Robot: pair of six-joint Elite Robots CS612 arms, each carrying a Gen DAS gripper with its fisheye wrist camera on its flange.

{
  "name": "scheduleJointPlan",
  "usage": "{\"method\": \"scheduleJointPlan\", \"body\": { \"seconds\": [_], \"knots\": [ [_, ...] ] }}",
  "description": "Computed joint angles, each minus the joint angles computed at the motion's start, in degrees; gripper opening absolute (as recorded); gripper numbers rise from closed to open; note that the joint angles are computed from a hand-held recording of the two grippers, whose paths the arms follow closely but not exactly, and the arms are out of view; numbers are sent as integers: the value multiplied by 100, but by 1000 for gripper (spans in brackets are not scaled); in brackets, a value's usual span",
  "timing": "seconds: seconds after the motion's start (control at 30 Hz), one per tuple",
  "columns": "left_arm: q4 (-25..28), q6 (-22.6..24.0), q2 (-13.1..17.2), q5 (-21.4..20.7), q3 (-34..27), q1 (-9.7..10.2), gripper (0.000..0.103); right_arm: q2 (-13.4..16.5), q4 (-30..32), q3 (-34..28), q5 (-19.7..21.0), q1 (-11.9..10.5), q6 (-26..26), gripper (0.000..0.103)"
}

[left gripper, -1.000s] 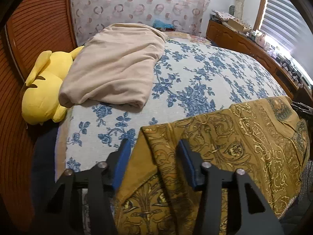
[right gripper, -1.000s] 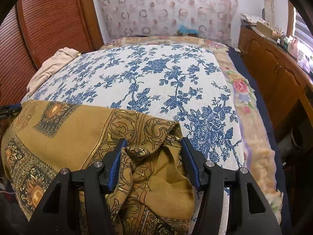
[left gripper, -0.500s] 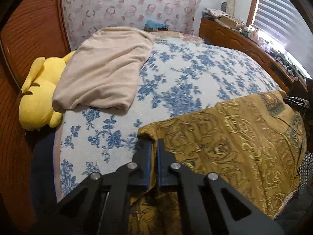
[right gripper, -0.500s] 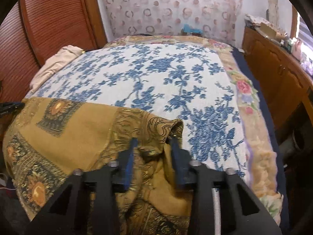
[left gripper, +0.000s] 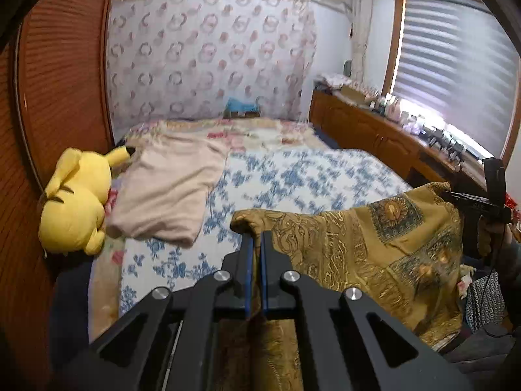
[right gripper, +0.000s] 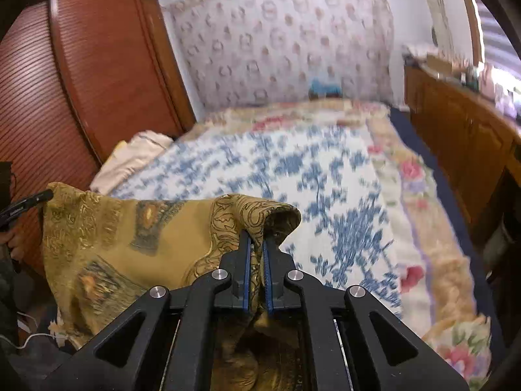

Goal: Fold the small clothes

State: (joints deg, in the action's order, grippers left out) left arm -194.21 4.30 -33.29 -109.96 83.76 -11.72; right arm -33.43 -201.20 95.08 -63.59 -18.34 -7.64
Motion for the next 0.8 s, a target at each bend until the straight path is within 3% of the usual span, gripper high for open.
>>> {"method": "scheduleJointPlan", "body": {
  "seconds": [0.43,0.5,0.67,0.8],
  "knots": [
    [-1749,-535,-579,-572,679,173,0,-880,-1278,908,614,-154,-111,3],
    [-1894,-468,-673,-394,711,181,0,-990,-1463,989,672,-180,-89,3],
    [-1607,-431,-713,-212,155,212,0,-1296,-1557,823,512,-104,-376,3],
    [-880,-234,-549,119,-801,145,0,-1309,-854,-57,137,36,-567,3]
  ]
}}
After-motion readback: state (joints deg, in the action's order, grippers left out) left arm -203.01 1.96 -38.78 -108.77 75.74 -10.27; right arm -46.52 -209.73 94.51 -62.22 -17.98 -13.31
